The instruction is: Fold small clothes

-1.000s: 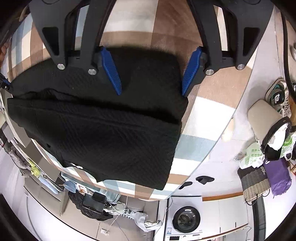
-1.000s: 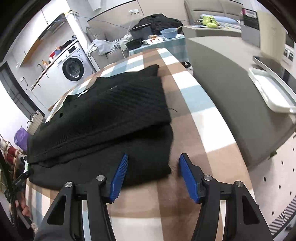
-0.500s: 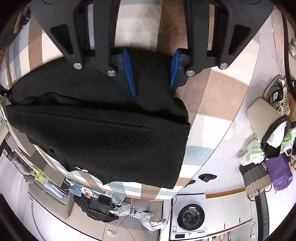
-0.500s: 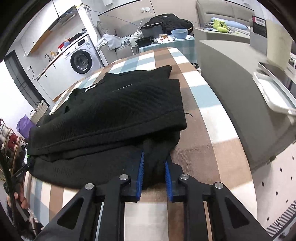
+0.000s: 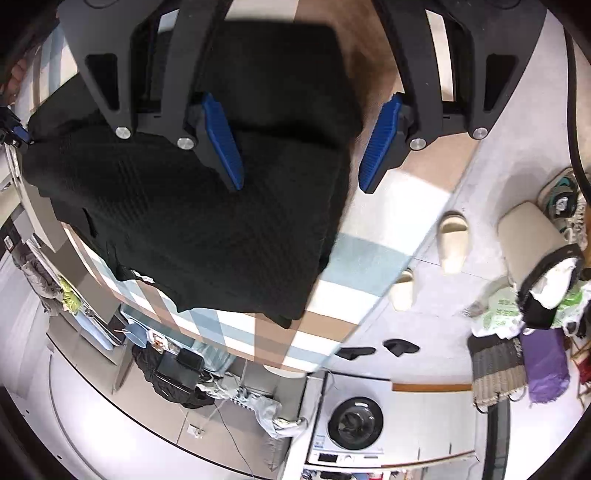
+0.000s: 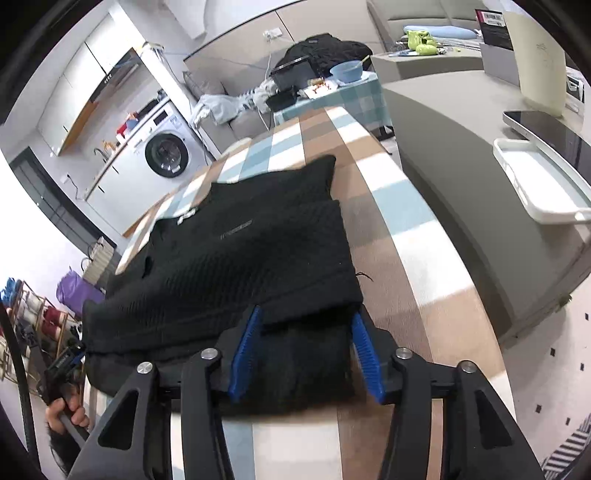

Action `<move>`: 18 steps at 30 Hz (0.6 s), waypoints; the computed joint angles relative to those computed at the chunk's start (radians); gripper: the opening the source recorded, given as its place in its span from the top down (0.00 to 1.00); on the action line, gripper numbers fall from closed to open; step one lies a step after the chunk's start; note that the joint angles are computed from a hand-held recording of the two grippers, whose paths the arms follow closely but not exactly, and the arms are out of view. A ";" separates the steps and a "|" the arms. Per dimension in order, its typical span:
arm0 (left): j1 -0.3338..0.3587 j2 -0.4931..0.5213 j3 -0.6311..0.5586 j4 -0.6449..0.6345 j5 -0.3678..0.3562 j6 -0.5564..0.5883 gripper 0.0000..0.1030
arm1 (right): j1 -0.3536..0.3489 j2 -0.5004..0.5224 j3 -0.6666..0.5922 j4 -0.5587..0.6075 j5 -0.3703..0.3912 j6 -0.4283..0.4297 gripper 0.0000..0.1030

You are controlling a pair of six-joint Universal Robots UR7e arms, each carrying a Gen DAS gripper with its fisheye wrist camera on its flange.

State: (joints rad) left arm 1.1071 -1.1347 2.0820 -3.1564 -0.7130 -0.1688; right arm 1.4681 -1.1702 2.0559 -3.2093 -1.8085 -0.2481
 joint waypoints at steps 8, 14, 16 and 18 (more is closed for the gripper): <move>-0.013 0.011 -0.021 -0.090 -0.134 0.087 0.41 | -0.032 -0.016 -0.015 0.029 0.209 -0.045 0.49; 0.003 0.026 -0.056 -0.021 -0.128 0.023 0.64 | -0.044 -0.002 -0.043 0.059 0.174 0.033 0.49; 0.007 0.021 -0.055 -0.013 -0.125 0.001 0.65 | -0.045 0.000 -0.049 0.083 0.148 0.049 0.49; 0.008 0.016 -0.045 -0.023 -0.119 -0.005 0.65 | -0.036 -0.011 -0.037 0.088 0.106 0.027 0.49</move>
State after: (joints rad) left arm 1.1154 -1.1187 2.0370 -3.1795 -0.8322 -0.1736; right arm 1.4319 -1.1817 2.0191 -3.1209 -1.7028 -0.2214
